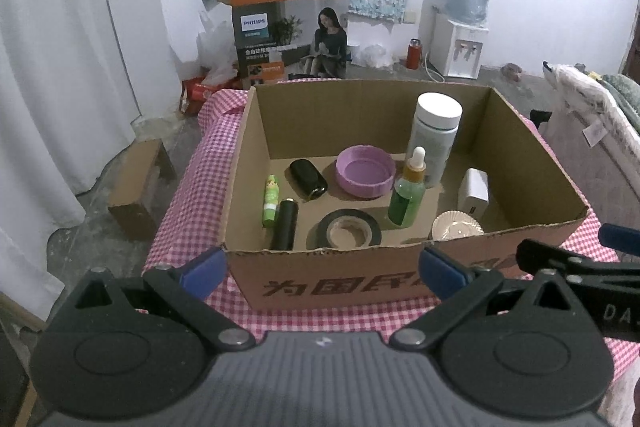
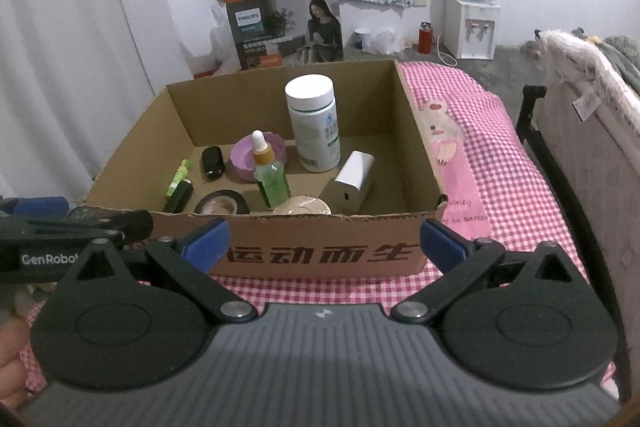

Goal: Organize rigid objects

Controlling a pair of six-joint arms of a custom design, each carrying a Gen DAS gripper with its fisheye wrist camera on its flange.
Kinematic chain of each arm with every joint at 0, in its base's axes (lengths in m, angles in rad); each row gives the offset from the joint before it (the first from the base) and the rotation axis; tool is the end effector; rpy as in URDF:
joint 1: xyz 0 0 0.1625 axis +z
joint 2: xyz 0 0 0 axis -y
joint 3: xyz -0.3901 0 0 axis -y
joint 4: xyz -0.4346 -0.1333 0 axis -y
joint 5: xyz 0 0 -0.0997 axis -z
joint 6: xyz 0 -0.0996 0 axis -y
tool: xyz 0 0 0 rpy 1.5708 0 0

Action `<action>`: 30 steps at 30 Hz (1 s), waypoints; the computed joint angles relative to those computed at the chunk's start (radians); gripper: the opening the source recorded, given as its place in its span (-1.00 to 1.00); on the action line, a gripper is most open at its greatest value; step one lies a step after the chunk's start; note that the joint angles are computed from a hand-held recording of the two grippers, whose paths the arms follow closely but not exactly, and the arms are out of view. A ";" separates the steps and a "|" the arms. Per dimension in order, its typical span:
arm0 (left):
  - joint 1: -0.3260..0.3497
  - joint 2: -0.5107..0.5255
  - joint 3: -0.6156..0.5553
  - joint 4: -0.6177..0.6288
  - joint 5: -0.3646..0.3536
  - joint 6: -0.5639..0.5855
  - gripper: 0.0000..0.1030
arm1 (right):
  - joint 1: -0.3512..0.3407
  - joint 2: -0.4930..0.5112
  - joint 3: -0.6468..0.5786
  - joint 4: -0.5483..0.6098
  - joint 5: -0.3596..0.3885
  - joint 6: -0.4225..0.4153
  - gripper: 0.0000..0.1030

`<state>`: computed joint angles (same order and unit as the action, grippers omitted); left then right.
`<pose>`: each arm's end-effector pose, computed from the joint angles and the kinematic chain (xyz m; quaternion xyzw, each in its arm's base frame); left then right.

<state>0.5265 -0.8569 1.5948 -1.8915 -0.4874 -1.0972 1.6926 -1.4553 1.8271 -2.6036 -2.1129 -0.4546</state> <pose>-0.4501 -0.5176 0.0819 0.0846 0.8408 -0.3576 0.3976 0.1519 -0.5667 0.3860 0.1757 -0.8985 0.2664 0.3015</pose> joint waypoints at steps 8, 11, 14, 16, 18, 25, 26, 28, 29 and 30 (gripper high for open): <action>0.003 0.015 -0.019 0.025 -0.012 -0.012 1.00 | -0.010 0.004 -0.002 0.007 -0.003 -0.005 0.97; 0.003 0.015 -0.021 0.029 -0.012 -0.014 0.99 | -0.011 0.002 -0.002 0.009 -0.002 -0.005 0.97; 0.004 0.018 -0.027 0.035 -0.013 -0.017 0.99 | -0.011 0.003 -0.002 0.007 -0.003 -0.007 0.97; 0.004 0.018 -0.027 0.035 -0.014 -0.017 0.99 | -0.013 0.003 -0.003 0.007 -0.002 -0.009 0.97; 0.004 0.018 -0.026 0.032 -0.013 -0.014 0.99 | -0.013 0.003 -0.004 0.009 -0.001 -0.008 0.97; 0.005 0.020 -0.028 0.029 -0.019 -0.013 0.99 | -0.016 0.003 -0.007 0.007 0.001 -0.016 0.97; 0.005 0.020 -0.028 0.027 -0.020 -0.013 0.99 | -0.016 0.003 -0.007 0.007 0.000 -0.017 0.97; 0.005 0.020 -0.028 0.025 -0.023 -0.013 0.99 | -0.016 0.004 -0.008 0.006 -0.001 -0.019 0.97; 0.006 0.020 -0.027 0.023 -0.025 -0.013 0.99 | -0.017 0.004 -0.008 0.006 -0.001 -0.021 0.97; 0.005 0.020 -0.028 0.022 -0.026 -0.013 0.99 | -0.017 0.004 -0.010 0.009 -0.001 -0.022 0.97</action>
<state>0.5318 -0.8365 1.5672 -1.8693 -0.5130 -1.1104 1.6755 -1.4514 1.8166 -2.5946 -2.1138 -0.4768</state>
